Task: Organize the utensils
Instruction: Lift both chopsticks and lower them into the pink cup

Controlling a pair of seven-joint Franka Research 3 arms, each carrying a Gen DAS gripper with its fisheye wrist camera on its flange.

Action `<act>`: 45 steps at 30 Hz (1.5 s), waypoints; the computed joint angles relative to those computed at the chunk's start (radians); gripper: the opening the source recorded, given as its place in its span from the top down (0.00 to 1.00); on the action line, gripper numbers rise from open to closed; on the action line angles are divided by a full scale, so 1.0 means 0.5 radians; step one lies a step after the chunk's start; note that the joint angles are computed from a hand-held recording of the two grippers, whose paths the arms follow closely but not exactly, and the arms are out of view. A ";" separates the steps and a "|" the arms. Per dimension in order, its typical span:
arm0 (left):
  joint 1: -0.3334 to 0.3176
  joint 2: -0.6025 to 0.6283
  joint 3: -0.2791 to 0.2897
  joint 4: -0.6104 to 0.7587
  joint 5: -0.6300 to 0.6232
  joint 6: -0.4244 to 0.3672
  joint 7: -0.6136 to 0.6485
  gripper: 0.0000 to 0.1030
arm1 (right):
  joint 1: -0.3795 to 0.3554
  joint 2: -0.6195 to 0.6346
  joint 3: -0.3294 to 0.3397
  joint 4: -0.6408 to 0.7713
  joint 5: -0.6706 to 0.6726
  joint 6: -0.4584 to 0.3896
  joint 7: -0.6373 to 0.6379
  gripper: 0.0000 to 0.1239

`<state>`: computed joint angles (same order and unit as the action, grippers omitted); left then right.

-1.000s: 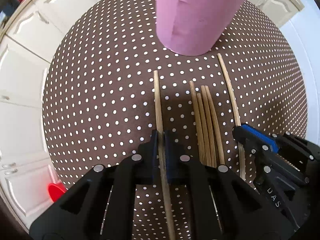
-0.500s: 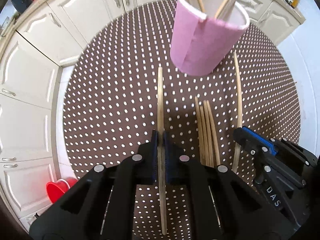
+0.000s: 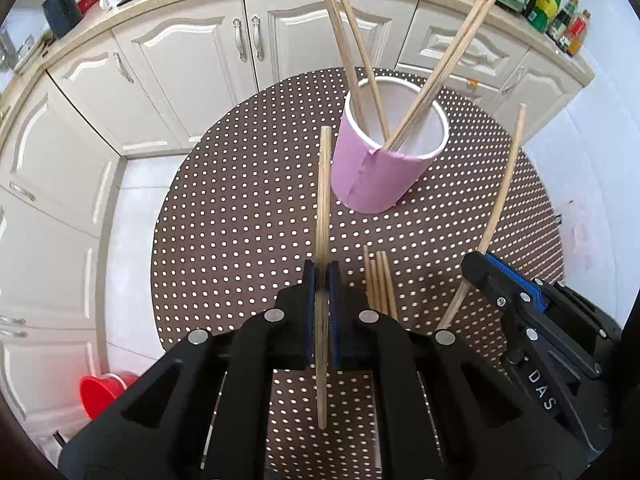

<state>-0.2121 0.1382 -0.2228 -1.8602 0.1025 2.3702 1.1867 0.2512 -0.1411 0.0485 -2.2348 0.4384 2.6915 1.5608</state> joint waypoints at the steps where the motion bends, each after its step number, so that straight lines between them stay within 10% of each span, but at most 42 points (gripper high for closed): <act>1: 0.007 -0.018 -0.002 -0.003 -0.030 0.011 0.013 0.93 | 0.002 0.002 0.000 0.015 0.007 0.008 0.000 0.96; 45: 0.008 -0.397 0.042 0.023 -0.043 0.280 0.166 0.94 | -0.007 -0.073 -0.069 0.294 0.277 0.332 -0.306 0.96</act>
